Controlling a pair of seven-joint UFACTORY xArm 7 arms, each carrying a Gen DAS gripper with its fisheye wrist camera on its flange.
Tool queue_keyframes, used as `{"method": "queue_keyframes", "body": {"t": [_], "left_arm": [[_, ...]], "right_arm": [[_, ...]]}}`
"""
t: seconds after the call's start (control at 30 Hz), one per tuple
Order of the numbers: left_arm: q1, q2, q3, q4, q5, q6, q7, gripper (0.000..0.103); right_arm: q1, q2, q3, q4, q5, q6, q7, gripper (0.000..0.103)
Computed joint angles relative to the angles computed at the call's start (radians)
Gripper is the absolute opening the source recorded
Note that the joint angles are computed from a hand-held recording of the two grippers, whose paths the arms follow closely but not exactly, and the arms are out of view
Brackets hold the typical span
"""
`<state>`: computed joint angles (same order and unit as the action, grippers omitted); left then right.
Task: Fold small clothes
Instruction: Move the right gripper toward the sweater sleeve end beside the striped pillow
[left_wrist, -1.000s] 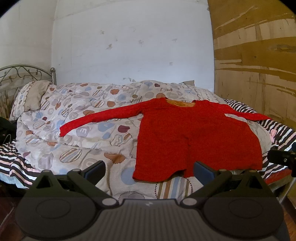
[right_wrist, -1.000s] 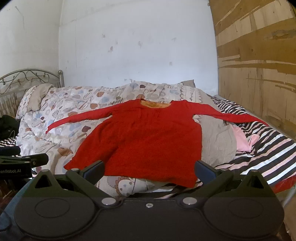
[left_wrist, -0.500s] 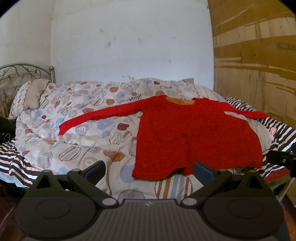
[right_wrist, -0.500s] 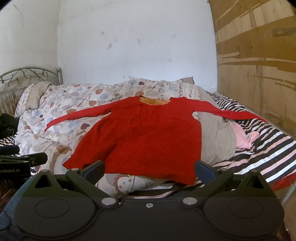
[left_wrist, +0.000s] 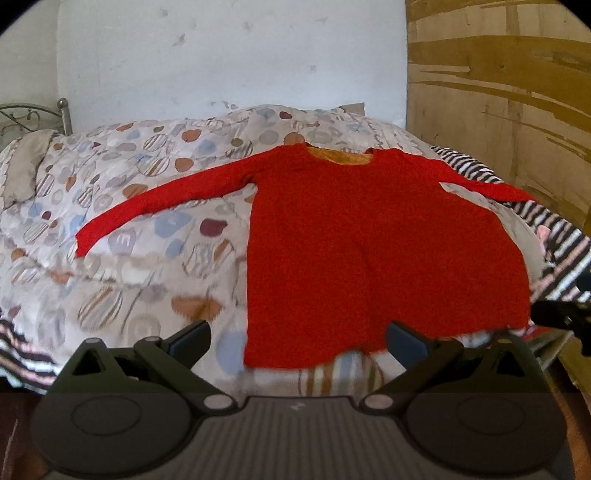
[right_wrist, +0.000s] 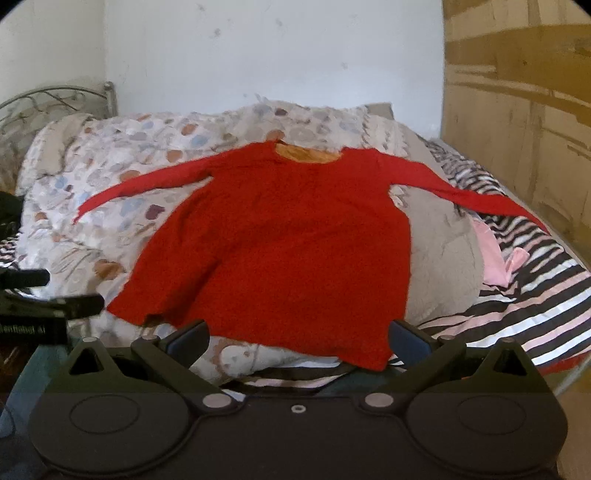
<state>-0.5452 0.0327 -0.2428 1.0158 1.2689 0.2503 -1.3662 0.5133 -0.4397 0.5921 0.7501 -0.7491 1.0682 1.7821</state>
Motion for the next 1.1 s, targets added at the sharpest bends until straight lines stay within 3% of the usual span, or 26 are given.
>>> {"method": "queue_keyframes", "body": {"t": [0.17, 0.4, 0.73, 0.87, 0.97, 1.1], "left_arm": [[-0.024, 0.105, 0.027, 0.138, -0.026, 0.034, 0.045, 0.103], [-0.094, 0.25, 0.085, 0.308, -0.143, 0.048, 0.183, 0.103], [-0.157, 0.53, 0.126, 0.68, -0.389, 0.142, 0.485, 0.103], [-0.193, 0.647, 0.153, 0.853, -0.461, 0.19, 0.588, 0.103], [-0.214, 0.733, 0.176, 0.974, -0.526, 0.216, 0.635, 0.103], [-0.229, 0.867, 0.186, 1.164, -0.638, 0.277, 0.702, 0.103]], "right_arm": [[-0.041, -0.014, -0.041, -0.03, -0.031, -0.018, -0.009, 0.103], [-0.133, -0.045, -0.1, -0.085, -0.073, -0.094, -0.028, 0.103], [-0.232, 0.04, -0.154, -0.083, -0.181, -0.138, 0.04, 0.103], [-0.253, 0.072, -0.16, -0.096, -0.282, -0.143, 0.133, 0.103], [-0.262, 0.072, -0.151, -0.133, -0.433, -0.128, 0.302, 0.103], [-0.261, 0.046, -0.217, -0.186, -0.534, -0.179, 0.465, 0.103]]}}
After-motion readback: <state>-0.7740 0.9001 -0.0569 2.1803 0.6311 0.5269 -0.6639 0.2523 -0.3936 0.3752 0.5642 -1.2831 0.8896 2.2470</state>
